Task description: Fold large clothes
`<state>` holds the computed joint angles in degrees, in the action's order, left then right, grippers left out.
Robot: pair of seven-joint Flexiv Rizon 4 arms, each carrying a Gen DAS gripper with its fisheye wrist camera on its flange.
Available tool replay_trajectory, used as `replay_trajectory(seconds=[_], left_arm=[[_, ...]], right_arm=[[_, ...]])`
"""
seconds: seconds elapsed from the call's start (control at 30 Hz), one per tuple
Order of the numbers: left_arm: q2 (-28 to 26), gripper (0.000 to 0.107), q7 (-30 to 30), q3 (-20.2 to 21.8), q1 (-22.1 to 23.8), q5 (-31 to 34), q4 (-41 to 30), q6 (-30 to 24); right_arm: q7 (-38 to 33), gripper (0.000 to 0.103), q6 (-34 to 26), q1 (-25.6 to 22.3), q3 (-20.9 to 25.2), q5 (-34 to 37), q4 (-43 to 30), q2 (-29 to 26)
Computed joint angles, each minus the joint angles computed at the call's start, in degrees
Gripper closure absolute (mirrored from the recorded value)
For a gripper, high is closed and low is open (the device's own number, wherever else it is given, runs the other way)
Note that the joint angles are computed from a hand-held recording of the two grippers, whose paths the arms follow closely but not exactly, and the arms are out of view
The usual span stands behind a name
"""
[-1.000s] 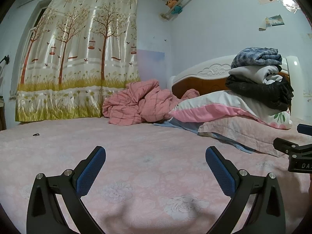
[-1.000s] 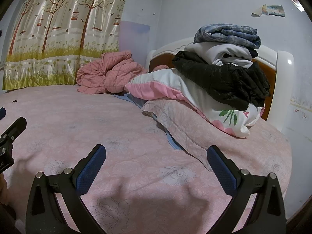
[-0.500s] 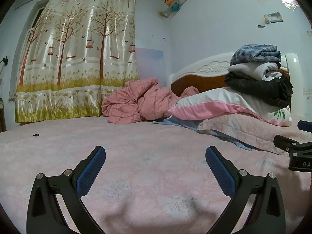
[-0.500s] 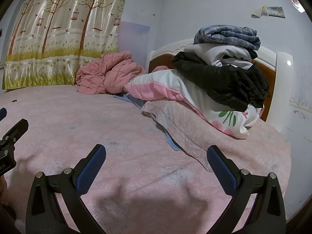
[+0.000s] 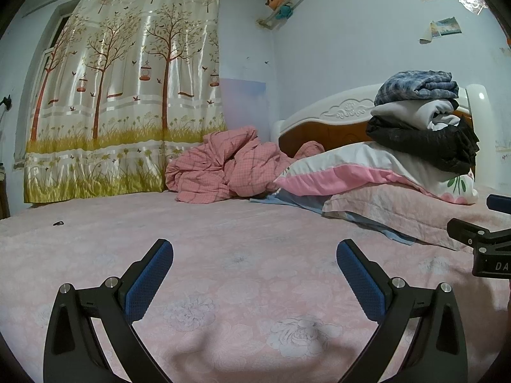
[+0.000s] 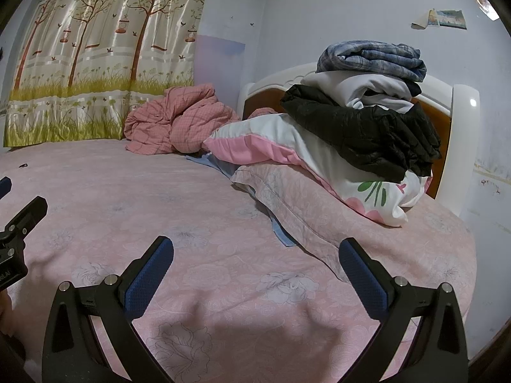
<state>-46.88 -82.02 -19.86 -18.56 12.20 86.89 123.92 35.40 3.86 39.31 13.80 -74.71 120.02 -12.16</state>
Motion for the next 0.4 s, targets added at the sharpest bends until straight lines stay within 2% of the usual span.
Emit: replay_trajectory(seconds=[0.4], left_arm=[[-0.01, 0.004, 0.04, 0.18, -0.2, -0.15, -0.07, -0.02]], right_arm=[[-0.12, 0.0, -0.24, 0.18, 0.07, 0.28, -0.17, -0.1]])
